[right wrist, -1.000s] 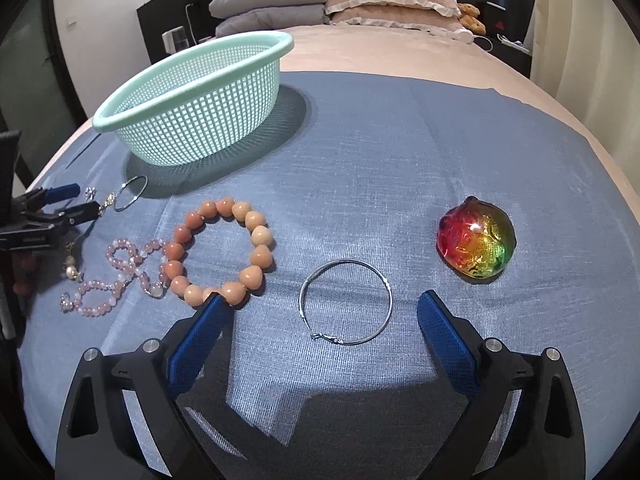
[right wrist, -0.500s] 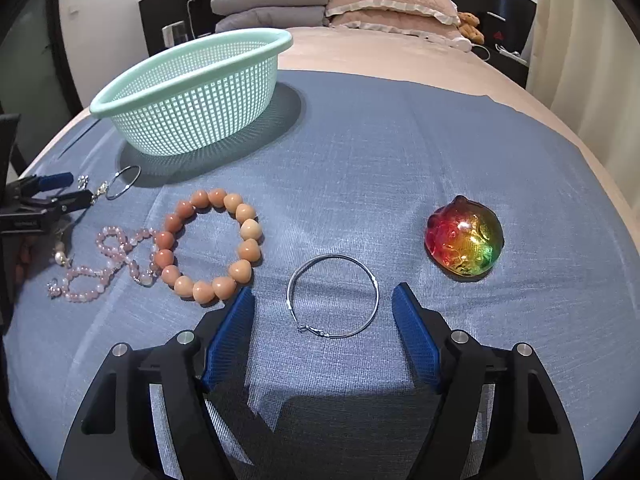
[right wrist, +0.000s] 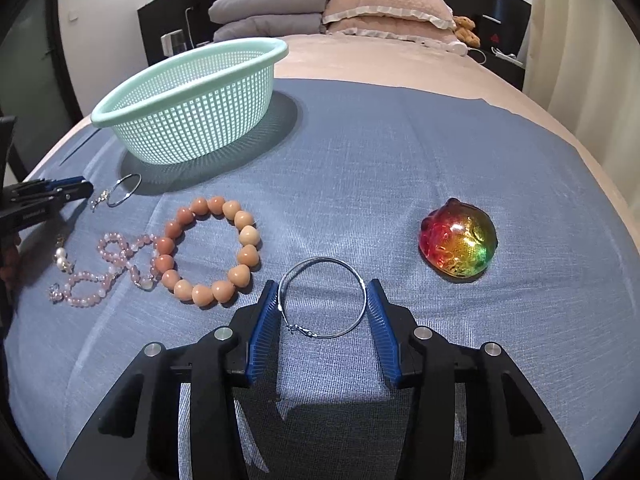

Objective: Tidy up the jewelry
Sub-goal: 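Carry both items over the green basket and open both tools to drop them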

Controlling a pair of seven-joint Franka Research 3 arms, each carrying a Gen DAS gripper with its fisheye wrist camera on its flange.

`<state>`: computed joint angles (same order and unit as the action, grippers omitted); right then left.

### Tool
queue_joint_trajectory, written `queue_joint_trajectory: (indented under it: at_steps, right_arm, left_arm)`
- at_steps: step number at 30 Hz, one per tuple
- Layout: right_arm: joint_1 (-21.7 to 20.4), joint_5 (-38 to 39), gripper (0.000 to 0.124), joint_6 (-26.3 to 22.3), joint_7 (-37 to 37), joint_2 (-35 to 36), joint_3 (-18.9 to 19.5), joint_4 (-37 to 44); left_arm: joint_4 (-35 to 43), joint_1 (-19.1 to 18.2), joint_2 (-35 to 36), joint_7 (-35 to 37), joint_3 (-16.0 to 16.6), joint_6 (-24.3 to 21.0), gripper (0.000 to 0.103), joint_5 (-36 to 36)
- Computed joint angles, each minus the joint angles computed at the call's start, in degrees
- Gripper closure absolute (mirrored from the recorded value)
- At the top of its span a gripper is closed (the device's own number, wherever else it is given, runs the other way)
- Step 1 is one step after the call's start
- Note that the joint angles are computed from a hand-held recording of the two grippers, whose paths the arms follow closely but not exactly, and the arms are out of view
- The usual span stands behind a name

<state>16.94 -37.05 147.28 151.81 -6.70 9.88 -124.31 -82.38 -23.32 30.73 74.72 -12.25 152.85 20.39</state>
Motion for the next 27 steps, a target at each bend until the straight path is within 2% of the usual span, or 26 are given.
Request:
queue_joint_trajectory:
  at_steps: [3, 7, 9, 12, 18, 23, 27]
  right_arm:
    - [0.03, -0.96, 0.082, -0.51, 0.56, -0.15, 0.23, 0.07]
    - [-0.03, -1.91, 0.082, -0.18, 1.38, -1.11, 0.52, -0.31]
    - [-0.31, -3.66, 0.082, 0.12, 2.67, -2.06, 1.01, -0.68]
    - [-0.61, -3.96, 0.082, 0.56, 3.26, -3.02, 1.44, -0.70]
    - [-1.34, -6.34, 0.082, 0.57, 1.17, -2.74, 2.28, 3.55]
    - [-0.94, -7.33, 0.082, 2.14, -2.31, 1.29, 1.27, 10.66]
    - [0.56, -8.40, 0.082, 3.64, -3.76, 6.51, -0.81, 17.63]
  left_arm:
    - [-0.54, -2.55, -0.73, -2.75, 2.56, -0.05, 0.089, 4.33]
    - [-1.83, 0.00, -1.68, -1.06, -0.27, 0.37, 0.089, 1.06]
    - [-1.67, -1.27, -2.10, -3.43, 1.35, -0.58, 0.089, 2.61]
    - [-1.11, 0.03, -2.51, -3.03, -0.05, -1.83, 0.089, 0.28]
    - [-0.51, 1.06, -4.41, -1.16, -1.55, -1.04, 0.089, -1.72]
    - [4.92, 1.32, -2.89, 2.89, -3.07, -0.30, 0.089, -4.14]
    - [16.14, -0.83, 3.04, 6.64, -2.98, -3.22, 0.089, -4.85]
